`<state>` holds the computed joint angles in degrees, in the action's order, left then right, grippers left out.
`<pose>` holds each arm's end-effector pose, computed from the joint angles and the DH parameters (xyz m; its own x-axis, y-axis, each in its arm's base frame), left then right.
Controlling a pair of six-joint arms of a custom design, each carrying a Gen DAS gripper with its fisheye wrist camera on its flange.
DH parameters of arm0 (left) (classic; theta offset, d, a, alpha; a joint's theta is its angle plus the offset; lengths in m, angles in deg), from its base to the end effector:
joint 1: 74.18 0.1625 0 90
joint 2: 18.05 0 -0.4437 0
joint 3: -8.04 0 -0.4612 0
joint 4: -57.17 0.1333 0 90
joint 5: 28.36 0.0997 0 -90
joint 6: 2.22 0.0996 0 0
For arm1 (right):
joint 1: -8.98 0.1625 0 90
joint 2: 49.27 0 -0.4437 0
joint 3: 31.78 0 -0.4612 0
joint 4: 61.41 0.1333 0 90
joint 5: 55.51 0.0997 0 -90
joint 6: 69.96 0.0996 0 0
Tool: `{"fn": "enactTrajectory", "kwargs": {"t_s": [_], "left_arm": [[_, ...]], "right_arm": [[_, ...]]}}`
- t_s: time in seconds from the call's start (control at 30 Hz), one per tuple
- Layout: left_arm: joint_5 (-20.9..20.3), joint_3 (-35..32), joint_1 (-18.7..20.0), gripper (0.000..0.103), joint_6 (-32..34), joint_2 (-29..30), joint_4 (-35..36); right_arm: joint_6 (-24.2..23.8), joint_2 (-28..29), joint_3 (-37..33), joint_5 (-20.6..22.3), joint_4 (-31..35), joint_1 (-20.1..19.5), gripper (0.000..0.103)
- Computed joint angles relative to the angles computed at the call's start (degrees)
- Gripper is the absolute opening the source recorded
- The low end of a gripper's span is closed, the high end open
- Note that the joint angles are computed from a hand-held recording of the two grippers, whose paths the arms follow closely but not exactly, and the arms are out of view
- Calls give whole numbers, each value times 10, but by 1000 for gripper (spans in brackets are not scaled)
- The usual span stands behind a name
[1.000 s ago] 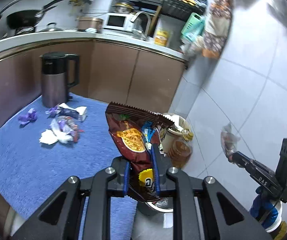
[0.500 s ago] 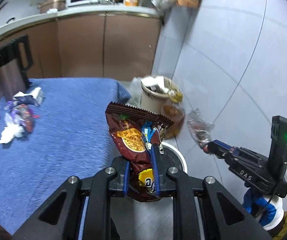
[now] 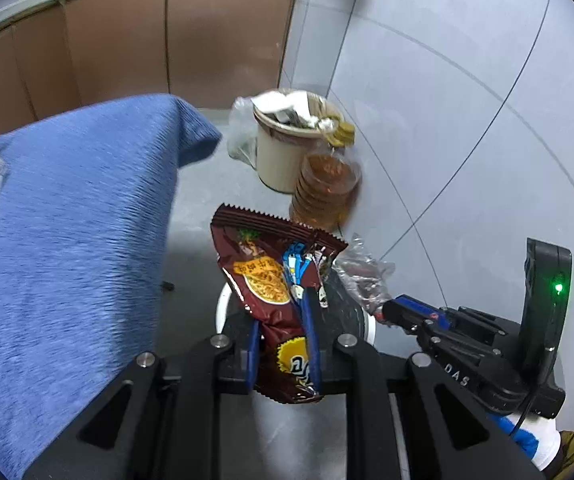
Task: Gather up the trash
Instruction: 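Carry both items over the metal bin and open both tools to drop them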
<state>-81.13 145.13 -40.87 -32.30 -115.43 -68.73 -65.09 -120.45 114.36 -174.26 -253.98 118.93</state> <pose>-0.2213 -0.3770 0.2221 -0.7672 0.3203 -0.5557 0.5192 0.8187 -0.2451 0.2139 -0.3390 0.1059 -0.9226 -0.0186 0.3853 -0.2248 0.8375 -0.4980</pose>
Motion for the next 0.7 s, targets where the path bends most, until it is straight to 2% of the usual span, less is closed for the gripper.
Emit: {"fn": "enactTrajectory", "kwargs": {"t_s": [0.07,0.3,0.37,0.5,0.63,0.7], "left_arm": [[-1,-2,13,19,14,22,-17],[-56,-23,74,21,57,88,-76],[-66,-27,85,34,57,98,-86],[-81,-29,97,41,62,103,-103],[-96,-28,100,43,64,97,-113],[-94,-24,95,43,60,85,-107]], "right_arm": [[-2,12,-3,1,-3,-13,15],[-16,54,-20,-9,-5,-44,15],[-23,69,-28,-20,-6,-49,17],[-27,81,-36,-30,-6,-54,19],[-29,88,-38,-46,-7,-53,40],[-27,87,-36,-52,-7,-51,40]]}}
